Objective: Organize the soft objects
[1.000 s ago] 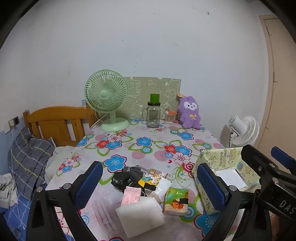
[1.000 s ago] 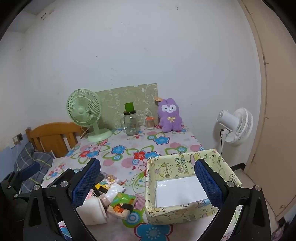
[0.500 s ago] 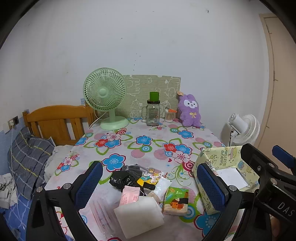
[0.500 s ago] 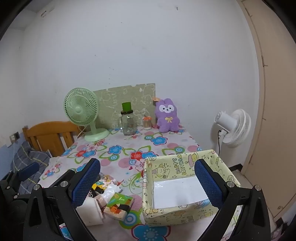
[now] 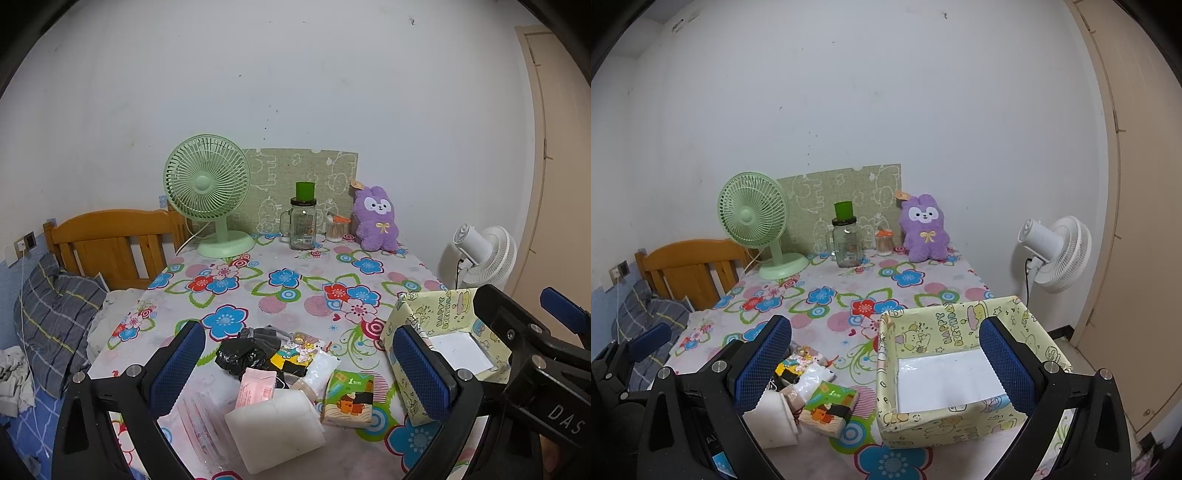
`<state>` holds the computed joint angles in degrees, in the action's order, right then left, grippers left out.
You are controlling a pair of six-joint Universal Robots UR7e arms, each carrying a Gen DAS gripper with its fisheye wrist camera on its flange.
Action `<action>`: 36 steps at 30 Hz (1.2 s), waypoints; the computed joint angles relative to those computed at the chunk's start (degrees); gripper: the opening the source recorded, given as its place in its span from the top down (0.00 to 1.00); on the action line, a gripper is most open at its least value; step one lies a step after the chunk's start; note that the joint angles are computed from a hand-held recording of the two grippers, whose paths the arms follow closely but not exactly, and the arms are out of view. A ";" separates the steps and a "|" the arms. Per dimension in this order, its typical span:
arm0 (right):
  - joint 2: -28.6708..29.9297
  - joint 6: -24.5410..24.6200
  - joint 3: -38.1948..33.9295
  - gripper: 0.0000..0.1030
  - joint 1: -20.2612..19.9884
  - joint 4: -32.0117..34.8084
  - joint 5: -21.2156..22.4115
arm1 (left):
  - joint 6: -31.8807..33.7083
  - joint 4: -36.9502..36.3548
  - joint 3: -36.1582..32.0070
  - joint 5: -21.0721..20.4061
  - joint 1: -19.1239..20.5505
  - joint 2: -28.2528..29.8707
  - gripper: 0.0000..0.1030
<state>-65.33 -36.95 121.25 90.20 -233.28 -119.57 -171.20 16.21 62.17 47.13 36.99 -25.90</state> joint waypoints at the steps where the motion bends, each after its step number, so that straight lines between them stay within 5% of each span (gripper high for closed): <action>1: -0.12 0.10 0.02 0.00 -0.01 0.21 0.05 | -0.02 0.10 -0.07 0.04 0.00 0.02 0.01; 36: -0.01 0.00 0.23 0.00 0.24 -0.24 -0.01 | 0.41 -0.60 0.65 0.44 -0.25 -0.39 0.01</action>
